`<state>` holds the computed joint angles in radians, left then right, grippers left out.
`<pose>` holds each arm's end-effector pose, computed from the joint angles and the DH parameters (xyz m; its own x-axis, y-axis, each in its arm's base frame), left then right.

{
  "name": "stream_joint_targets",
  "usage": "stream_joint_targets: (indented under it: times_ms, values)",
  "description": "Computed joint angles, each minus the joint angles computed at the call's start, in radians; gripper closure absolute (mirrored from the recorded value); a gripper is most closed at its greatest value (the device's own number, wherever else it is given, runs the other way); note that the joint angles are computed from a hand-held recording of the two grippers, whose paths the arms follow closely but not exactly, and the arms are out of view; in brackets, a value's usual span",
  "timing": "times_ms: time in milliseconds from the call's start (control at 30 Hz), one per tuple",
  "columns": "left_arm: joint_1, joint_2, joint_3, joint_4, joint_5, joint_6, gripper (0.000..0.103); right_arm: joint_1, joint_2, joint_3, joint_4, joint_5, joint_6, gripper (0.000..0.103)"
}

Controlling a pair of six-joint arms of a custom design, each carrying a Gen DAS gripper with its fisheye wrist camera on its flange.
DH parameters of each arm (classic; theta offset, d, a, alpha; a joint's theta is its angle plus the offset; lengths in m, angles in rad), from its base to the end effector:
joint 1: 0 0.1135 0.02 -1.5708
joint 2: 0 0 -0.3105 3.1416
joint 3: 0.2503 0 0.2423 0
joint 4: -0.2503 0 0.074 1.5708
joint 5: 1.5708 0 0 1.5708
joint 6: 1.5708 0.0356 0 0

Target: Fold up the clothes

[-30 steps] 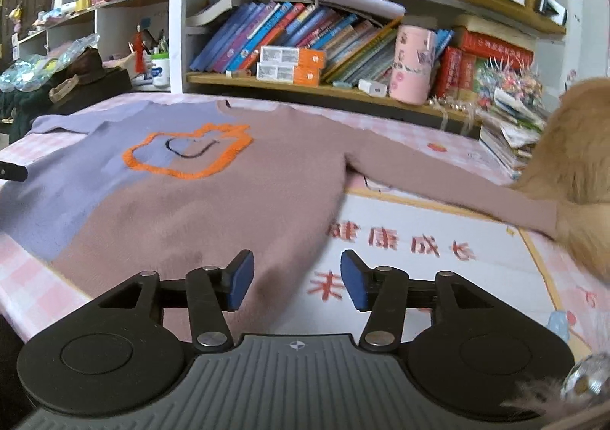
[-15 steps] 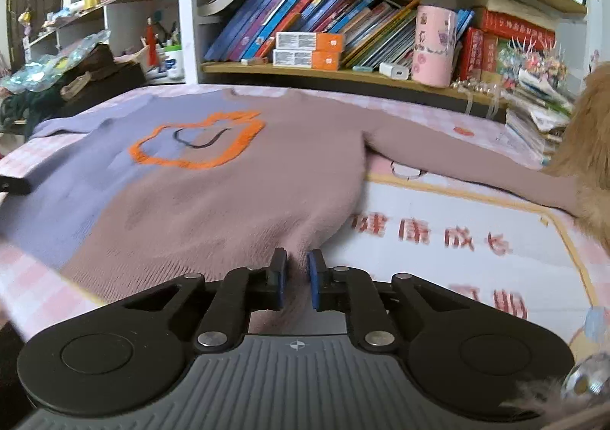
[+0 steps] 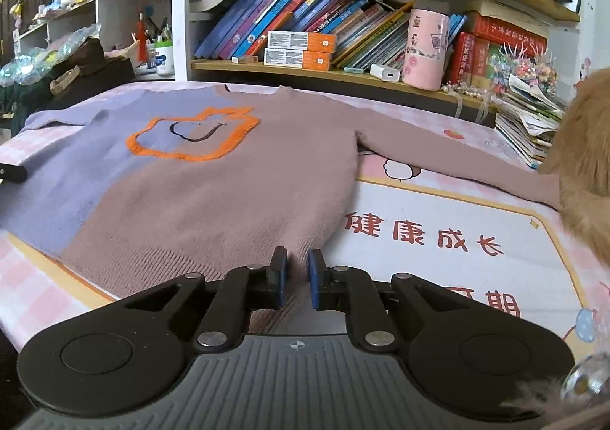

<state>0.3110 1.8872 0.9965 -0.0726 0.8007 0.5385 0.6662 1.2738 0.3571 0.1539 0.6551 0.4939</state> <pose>0.3575 0.0881 0.1827 -0.5803 0.1885 -0.7923 0.5529 0.8055 -0.2133 0.1655 0.1025 0.1900 -0.5465 0.0486 -0.8361 0.1309 0.9910 -0.0279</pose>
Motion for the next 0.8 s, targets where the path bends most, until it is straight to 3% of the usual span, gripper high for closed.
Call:
stream_joint_targets:
  times_ms: [467, 800]
  values:
    - [0.008, 0.008, 0.008, -0.019, 0.011, -0.012, 0.098, -0.002, -0.009, -0.002, -0.006, -0.009, 0.008, 0.089]
    - [0.023, 0.026, 0.054, -0.101, 0.032, 0.013, 0.098, -0.005, -0.007, 0.007, -0.023, -0.014, 0.031, 0.088]
